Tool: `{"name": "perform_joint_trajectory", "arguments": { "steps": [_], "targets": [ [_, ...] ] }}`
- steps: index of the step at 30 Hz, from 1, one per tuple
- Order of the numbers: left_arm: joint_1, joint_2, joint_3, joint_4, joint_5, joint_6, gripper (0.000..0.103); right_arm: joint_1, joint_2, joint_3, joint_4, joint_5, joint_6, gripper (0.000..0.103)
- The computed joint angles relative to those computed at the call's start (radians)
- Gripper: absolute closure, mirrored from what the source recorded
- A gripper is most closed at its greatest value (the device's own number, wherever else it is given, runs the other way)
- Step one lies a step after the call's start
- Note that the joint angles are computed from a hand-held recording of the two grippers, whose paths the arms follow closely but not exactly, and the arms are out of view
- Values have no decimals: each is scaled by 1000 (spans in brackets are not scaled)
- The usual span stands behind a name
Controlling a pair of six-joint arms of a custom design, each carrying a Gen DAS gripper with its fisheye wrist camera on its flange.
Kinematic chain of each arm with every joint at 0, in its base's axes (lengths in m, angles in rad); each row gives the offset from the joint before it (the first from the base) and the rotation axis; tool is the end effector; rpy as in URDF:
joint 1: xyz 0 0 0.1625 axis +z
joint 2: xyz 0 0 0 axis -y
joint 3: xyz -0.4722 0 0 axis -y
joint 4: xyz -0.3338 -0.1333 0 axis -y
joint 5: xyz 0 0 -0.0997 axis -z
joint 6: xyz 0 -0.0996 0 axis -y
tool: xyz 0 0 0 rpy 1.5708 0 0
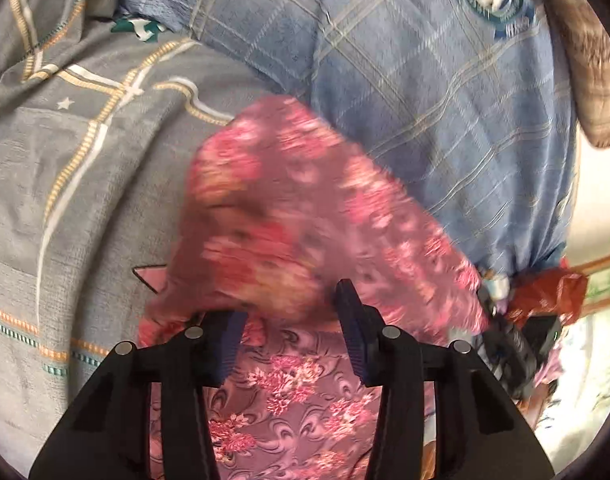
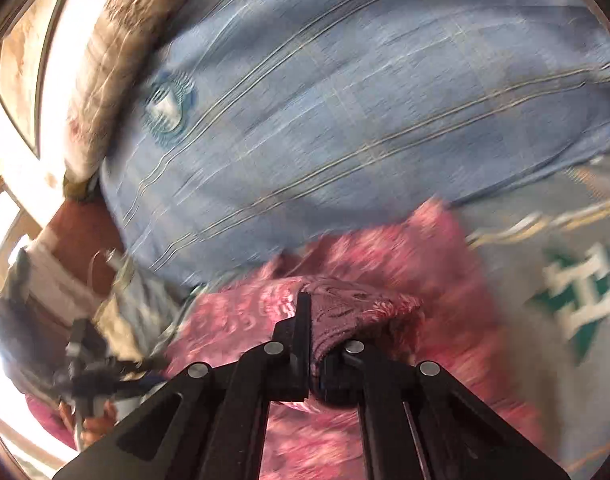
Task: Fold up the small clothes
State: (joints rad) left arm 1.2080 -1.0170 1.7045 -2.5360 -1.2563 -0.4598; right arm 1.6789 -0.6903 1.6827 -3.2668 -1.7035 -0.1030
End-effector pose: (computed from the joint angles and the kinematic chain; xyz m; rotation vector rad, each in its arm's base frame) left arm -0.0695 -0.6455 0.2885 -0.2057 2.9062 -0.5578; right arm 0.1935 -0.6695 0.1729 0.2298 -2.8245 1.0404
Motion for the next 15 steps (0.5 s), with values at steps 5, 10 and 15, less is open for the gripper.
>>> {"name": "perform_joint_trajectory", "arguments": {
  "steps": [5,10,15],
  "targets": [
    [-7,-29,64,-36,-26,33,60,-59,24,-44,122,-123,46,95],
    [-2,-43,67,-63,-19,40,49,-90,1,33,48,20,54,64],
    [8,11,14,39,31,-1,50,-46,14,16,33,-77,-42,101]
  ]
}}
